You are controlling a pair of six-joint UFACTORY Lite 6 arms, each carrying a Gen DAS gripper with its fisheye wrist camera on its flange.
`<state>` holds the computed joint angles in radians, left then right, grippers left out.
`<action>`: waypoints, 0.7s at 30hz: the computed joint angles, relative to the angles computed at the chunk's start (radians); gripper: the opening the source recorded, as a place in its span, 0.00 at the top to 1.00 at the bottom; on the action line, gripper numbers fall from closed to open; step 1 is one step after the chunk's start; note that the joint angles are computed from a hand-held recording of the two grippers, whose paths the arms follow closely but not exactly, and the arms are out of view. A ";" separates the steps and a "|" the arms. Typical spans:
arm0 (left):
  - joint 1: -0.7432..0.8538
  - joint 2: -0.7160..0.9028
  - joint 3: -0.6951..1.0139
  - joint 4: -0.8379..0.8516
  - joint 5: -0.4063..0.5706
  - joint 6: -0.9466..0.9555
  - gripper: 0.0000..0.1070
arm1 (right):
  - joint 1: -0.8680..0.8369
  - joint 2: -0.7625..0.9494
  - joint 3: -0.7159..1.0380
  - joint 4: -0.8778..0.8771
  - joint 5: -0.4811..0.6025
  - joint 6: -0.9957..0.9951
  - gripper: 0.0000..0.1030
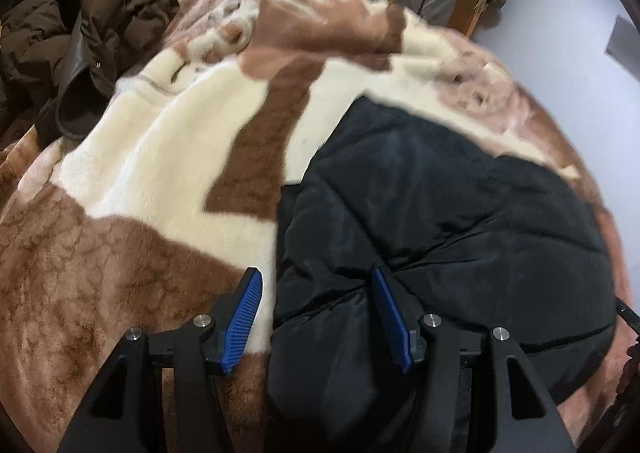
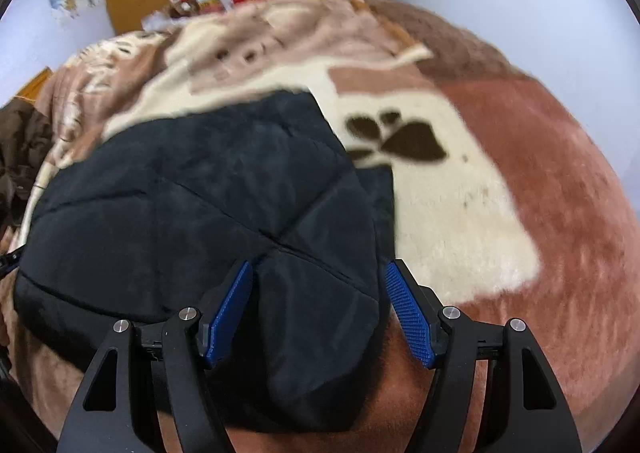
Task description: Fold large clothes
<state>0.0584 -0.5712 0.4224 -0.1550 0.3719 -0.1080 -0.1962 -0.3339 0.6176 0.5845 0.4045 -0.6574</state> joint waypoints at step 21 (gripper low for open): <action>-0.004 0.160 0.048 -0.044 -0.100 0.083 0.33 | -0.070 0.171 0.059 0.262 0.001 -0.276 0.30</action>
<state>0.0546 -0.4111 0.4704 -0.1992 0.2715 -0.0253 -0.2665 -0.1625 0.6771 0.8467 0.4057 -0.9338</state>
